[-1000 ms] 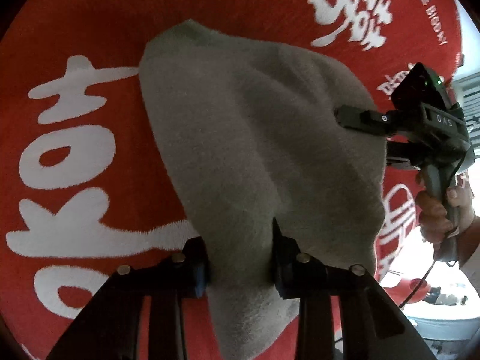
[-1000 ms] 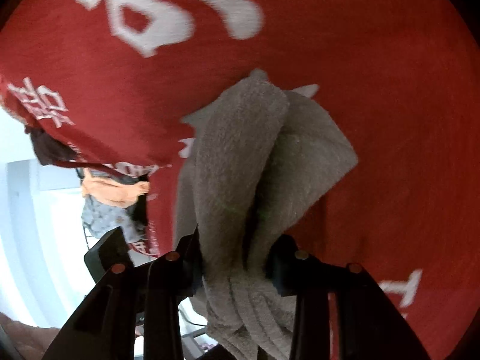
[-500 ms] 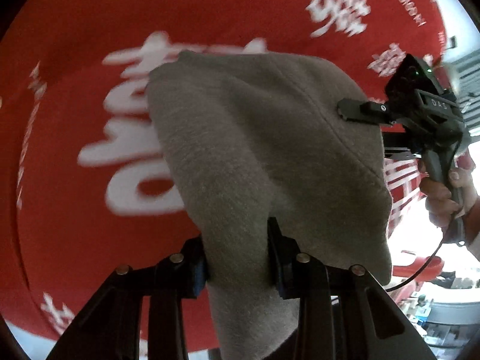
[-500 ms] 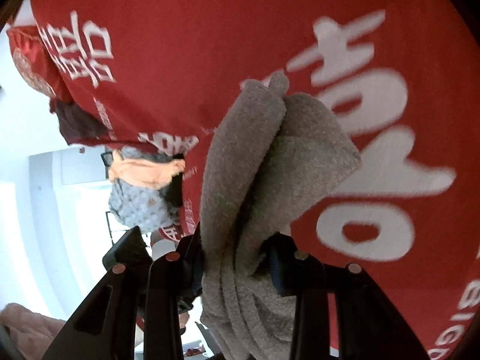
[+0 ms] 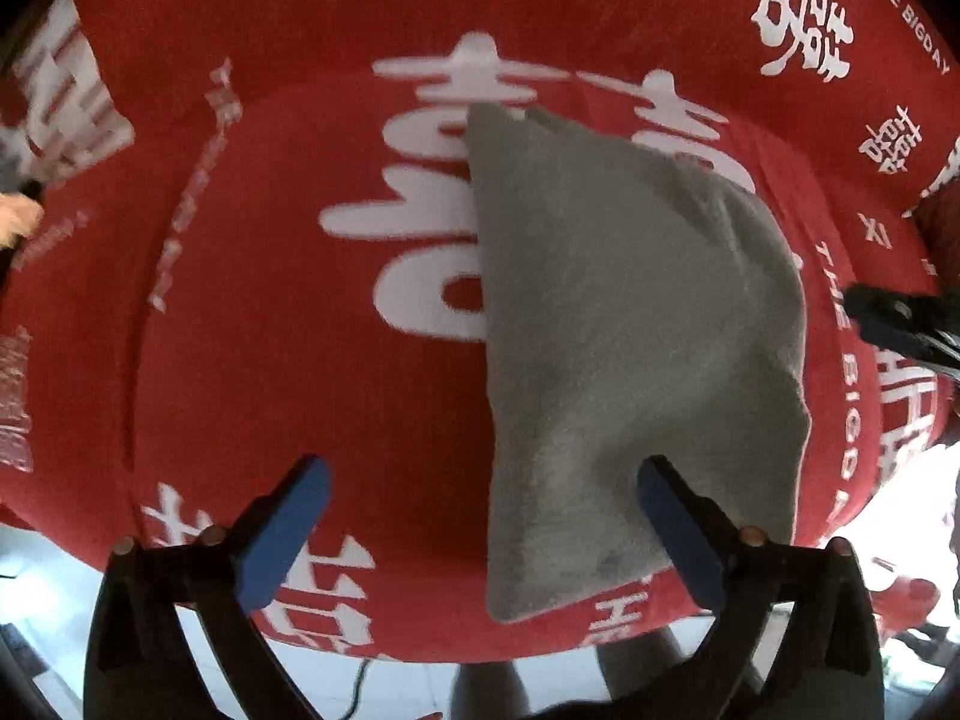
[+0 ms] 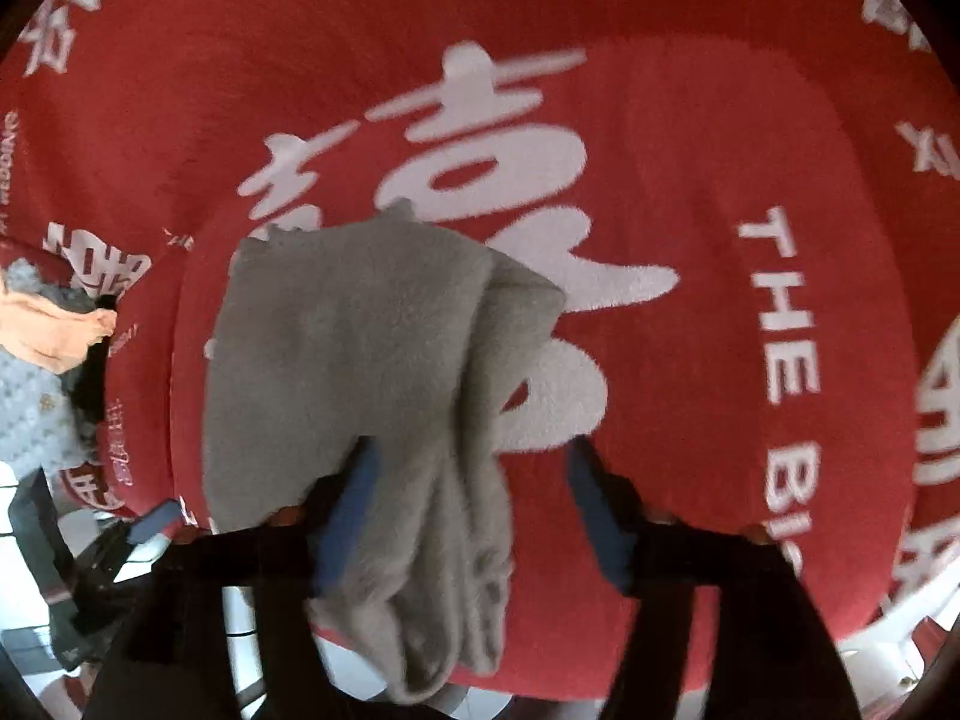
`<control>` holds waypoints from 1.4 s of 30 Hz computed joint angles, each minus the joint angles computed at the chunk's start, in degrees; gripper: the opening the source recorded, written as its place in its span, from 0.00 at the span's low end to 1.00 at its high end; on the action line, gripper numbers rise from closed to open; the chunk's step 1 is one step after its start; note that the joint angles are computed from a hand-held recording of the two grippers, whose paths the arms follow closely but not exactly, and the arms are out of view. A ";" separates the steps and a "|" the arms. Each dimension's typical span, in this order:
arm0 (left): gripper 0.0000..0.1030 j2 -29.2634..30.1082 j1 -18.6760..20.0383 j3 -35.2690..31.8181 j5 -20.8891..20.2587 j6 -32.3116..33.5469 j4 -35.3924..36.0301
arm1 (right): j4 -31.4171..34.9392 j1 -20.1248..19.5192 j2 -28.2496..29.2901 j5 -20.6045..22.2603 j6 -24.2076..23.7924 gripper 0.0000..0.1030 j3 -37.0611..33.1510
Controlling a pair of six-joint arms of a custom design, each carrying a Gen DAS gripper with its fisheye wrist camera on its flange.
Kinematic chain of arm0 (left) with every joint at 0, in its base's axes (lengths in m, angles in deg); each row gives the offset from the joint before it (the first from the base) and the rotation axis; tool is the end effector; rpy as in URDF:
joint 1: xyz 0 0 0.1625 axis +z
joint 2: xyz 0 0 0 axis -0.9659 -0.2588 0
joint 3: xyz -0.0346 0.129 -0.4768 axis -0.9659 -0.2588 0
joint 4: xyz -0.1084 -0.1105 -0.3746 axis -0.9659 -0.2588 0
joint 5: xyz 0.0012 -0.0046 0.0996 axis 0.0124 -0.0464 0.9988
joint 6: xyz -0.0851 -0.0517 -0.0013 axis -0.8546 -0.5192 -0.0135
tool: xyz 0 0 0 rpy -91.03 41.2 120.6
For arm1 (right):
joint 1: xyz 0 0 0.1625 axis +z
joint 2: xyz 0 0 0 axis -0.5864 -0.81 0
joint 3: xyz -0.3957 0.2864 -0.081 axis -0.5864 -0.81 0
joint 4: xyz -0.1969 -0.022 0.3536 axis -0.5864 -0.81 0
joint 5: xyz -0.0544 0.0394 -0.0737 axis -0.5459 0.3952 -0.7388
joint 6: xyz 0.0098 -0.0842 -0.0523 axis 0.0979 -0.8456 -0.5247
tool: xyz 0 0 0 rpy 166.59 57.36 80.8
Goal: Fold small clothes
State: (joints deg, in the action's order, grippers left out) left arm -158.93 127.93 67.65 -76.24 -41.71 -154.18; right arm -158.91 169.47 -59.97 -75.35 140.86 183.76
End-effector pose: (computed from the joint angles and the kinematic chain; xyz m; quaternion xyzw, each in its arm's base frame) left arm -0.1453 -0.4964 0.4681 0.3643 0.8770 0.0977 0.2977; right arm 0.4720 -0.3887 0.1266 -0.3339 -0.8838 0.2434 0.2196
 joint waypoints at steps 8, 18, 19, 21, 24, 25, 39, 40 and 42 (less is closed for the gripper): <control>0.99 -0.36 -3.08 0.03 1.10 -2.31 0.28 | 18.56 4.58 6.27 -2.19 6.68 0.92 -13.55; 0.99 -0.12 -3.74 -1.04 1.56 -3.38 2.96 | 27.45 5.48 9.29 -2.33 12.04 1.00 -19.55; 0.99 -0.15 -3.72 -1.01 1.70 -3.33 2.93 | 27.66 5.47 9.36 -2.25 12.22 1.00 -19.69; 0.99 -0.15 -3.67 -1.03 1.92 -3.33 3.00 | 27.86 5.44 9.44 -2.04 12.55 1.00 -19.82; 0.99 -0.08 -3.59 -1.08 2.34 -3.93 3.51 | 28.66 5.33 9.72 -1.56 12.87 1.00 -20.29; 0.99 -0.11 -3.59 -1.02 2.48 -3.91 3.54 | 28.73 5.33 9.82 -1.43 13.00 1.00 -20.39; 0.99 -0.66 -3.86 -0.71 4.11 -3.54 3.92 | 30.44 5.74 11.35 -0.49 14.40 1.00 -22.22; 0.99 -0.62 -3.76 -0.82 3.92 -3.44 4.03 | 30.45 5.75 11.44 -0.41 14.41 1.00 -22.28; 0.99 -0.77 -3.84 -0.61 4.41 -3.09 3.66 | 30.59 5.74 11.59 -0.12 14.54 1.00 -22.38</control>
State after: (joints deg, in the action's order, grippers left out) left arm -159.70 124.09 67.05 -71.84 -44.80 -150.52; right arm -128.32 175.21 -48.38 -75.47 155.40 161.37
